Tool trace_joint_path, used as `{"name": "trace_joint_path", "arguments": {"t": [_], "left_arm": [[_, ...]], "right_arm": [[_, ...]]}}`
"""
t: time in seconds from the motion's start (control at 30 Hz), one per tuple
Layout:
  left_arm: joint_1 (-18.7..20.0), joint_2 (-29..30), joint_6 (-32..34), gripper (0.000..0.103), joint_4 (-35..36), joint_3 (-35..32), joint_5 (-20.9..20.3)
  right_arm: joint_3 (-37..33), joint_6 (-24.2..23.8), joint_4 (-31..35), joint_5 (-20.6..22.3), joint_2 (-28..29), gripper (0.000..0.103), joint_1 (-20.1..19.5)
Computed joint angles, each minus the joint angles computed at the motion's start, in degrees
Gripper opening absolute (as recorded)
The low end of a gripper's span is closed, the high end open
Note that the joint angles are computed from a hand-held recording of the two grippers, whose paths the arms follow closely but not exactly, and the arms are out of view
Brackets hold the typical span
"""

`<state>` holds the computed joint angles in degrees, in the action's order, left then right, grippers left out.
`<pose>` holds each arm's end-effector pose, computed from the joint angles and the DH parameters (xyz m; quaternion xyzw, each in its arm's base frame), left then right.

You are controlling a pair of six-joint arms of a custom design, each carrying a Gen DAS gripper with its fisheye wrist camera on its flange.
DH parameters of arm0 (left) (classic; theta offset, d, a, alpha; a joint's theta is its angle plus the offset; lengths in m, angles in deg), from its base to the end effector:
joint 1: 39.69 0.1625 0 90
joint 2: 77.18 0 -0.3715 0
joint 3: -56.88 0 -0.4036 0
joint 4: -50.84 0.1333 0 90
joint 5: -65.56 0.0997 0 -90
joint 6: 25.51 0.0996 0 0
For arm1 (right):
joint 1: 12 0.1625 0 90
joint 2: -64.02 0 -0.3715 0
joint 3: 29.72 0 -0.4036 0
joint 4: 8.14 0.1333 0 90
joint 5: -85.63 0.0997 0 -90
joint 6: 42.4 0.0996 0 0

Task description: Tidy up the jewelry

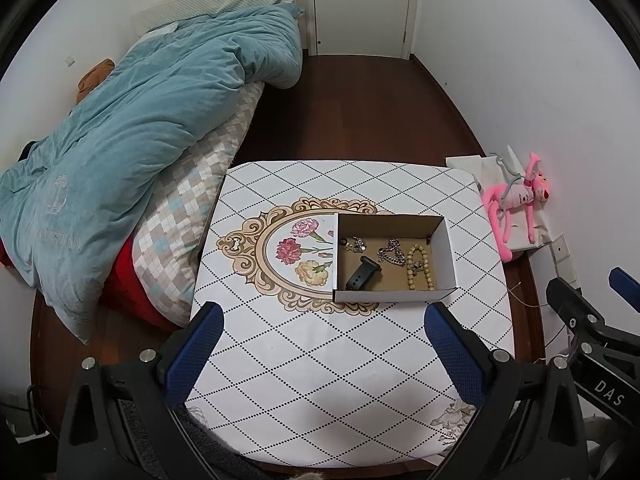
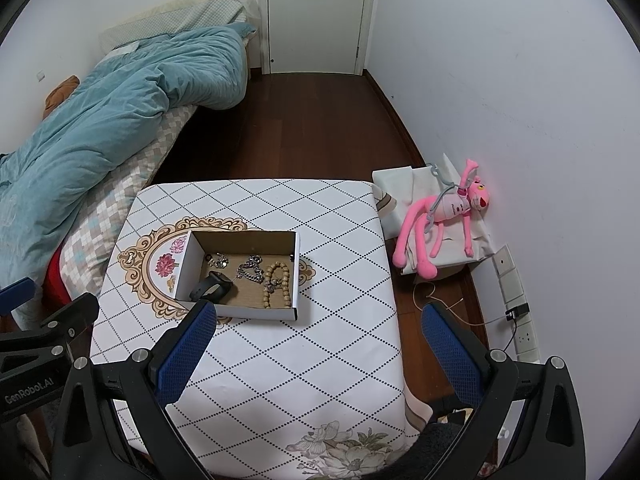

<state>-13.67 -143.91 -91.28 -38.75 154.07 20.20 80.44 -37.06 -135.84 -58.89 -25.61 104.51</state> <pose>-0.3996 -0.4213 0.1872 0.0871 0.8932 -0.2269 0.3783 0.2666 -0.4176 0.3666 0.0943 -0.8766 0.2519 0.3991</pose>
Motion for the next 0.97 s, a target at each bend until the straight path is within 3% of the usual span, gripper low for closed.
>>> {"name": "trace_joint_path", "arguments": {"t": [0.97], "left_arm": [[-0.1,-0.3,0.3,0.103,-0.5,0.2,-0.4]], "right_arm": [[-0.3,0.3,0.8,0.0,0.0,0.103,0.3]]}}
